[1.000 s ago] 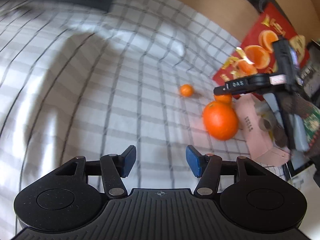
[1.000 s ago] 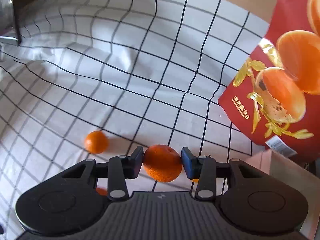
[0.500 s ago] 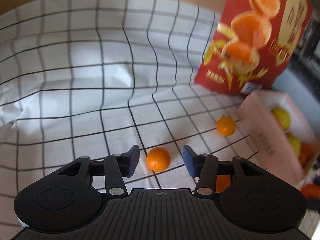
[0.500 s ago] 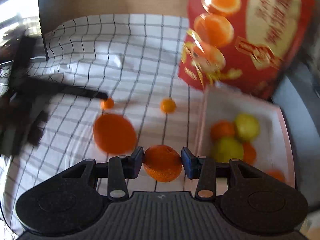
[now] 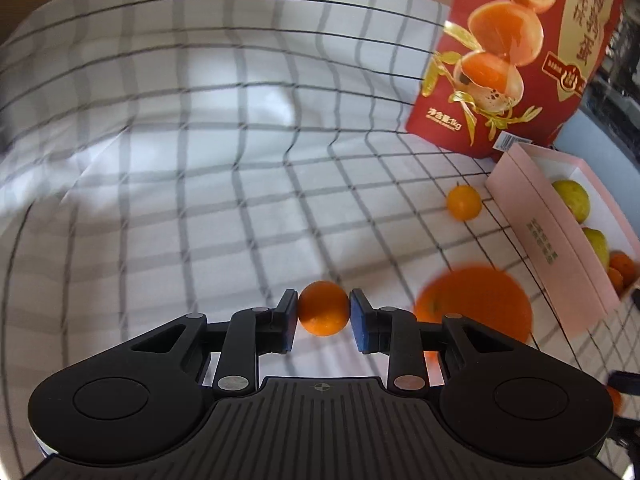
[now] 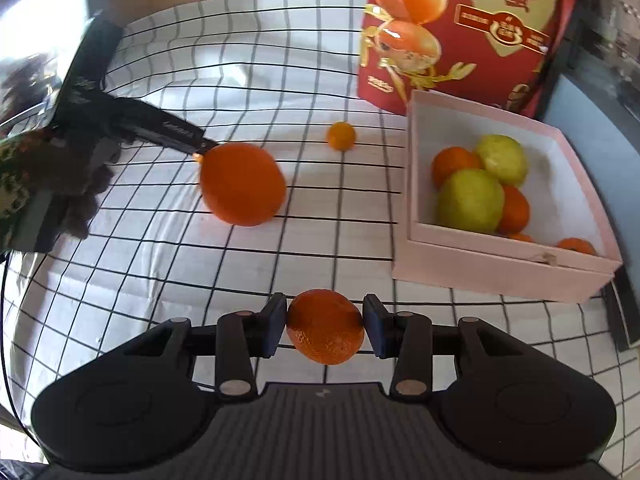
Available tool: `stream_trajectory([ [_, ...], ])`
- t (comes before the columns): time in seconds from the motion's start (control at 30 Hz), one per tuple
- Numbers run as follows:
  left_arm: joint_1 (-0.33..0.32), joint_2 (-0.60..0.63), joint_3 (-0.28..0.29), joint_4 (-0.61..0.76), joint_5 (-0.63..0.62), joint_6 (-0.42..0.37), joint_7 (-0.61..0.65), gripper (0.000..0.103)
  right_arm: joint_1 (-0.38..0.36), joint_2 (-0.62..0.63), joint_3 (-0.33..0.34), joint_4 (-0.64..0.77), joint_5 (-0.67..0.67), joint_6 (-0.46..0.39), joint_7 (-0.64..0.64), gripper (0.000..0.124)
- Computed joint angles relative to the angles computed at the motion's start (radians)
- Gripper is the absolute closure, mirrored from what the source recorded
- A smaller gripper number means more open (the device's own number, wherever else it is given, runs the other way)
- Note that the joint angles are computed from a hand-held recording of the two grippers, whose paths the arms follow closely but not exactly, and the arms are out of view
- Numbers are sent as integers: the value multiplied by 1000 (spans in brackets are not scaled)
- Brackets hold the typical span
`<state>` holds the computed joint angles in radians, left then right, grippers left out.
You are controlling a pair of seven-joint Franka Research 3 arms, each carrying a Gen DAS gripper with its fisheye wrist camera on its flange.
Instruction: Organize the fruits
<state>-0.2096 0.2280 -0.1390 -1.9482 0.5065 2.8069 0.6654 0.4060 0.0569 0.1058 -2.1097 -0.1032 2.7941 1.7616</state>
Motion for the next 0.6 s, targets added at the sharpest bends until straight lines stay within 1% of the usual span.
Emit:
stream_trajectory([
  [0.07,-28,-74,14,-88,51,9,-110,71,-2,6,11,0,65,6,-59,82],
  [0.13,-37,-134,-1,-160,79,22,-194,71,-1,11,18,-6,112,26,-117,82],
  [0.2,-39,-176,-25,-214,86,39,-265,71,9,15,16,-20,94,57,-128,82],
  [0.27,-42,-203,-50,-250,88,54,-322,71,17,24,16,-24,85,65,-139,82],
  [0.3,-44,-211,-60,-261,97,57,-352,71,19,27,17,-28,94,68,-152,82],
  [0.4,-53,-217,-84,-269,143,45,-432,71,33,21,6,-55,47,118,-122,79],
  [0.47,-60,-213,-94,-263,170,24,-467,71,32,14,7,-72,65,141,-120,69],
  [0.5,-63,-211,-97,-261,168,17,-467,71,30,10,8,-81,79,152,-122,60],
  [0.53,-66,-209,-100,-259,158,13,-455,71,29,6,7,-90,82,161,-118,55],
  [0.6,-72,-203,-104,-250,141,0,-431,71,27,3,2,-100,69,168,-102,55],
])
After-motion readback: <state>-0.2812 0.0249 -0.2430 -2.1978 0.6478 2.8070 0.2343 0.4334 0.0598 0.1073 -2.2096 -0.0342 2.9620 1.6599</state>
